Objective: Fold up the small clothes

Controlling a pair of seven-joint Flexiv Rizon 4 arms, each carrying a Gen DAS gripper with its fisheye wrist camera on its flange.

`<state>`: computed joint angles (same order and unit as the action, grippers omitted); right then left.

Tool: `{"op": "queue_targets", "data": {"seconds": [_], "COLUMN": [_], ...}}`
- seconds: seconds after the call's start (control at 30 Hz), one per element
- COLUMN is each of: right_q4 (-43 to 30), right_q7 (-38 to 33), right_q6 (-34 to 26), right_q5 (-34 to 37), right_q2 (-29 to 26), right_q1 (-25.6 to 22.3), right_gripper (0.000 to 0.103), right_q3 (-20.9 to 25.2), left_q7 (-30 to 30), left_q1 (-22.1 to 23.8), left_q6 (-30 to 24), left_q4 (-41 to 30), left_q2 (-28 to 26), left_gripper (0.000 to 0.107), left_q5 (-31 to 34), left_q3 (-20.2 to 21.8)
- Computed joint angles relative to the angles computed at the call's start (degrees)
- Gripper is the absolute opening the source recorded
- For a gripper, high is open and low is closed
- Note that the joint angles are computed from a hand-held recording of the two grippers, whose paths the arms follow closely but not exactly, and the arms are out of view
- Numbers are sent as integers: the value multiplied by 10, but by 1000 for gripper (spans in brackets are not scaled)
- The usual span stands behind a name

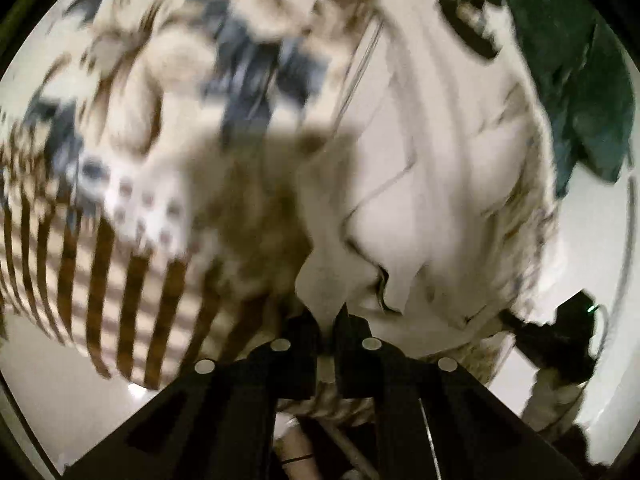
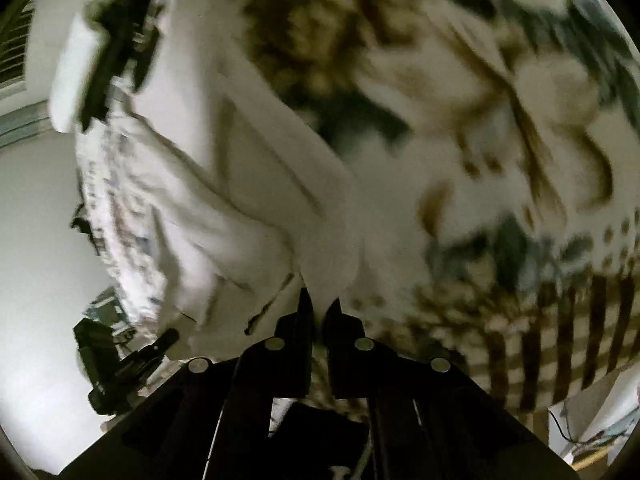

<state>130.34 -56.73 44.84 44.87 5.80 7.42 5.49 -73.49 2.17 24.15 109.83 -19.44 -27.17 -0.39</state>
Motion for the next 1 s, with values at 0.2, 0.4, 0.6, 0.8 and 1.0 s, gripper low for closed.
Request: {"op": "queue_targets", "data": {"seconds": [0.2, 0.4, 0.6, 0.8, 1.0], "right_q4": [-117, -166, -138, -178, -202], "right_q7": [-61, -57, -59, -91, -85], "right_q6": [26, 57, 41, 61, 63], "right_q5": [-48, -82, -159, -157, -193], "right_q2": [-103, -158, -145, -226, -266], "right_q1": [-35, -80, -91, -97, -99], "right_gripper": [6, 50, 58, 58, 4], "right_q3": [-35, -25, -10, 2, 13], "left_q7": [-32, -61, -18, -17, -2], "left_q1": [3, 25, 11, -21, -31], "left_q6": [53, 89, 135, 142, 159], "left_q4": [-137, -221, -175, -200, -237], "left_q2": [-115, -192, -169, -207, -248], "left_gripper": [5, 53, 67, 66, 11], "left_q5": [-68, -118, -62, 0, 29], "left_q3": [-38, -71, -52, -52, -62]}}
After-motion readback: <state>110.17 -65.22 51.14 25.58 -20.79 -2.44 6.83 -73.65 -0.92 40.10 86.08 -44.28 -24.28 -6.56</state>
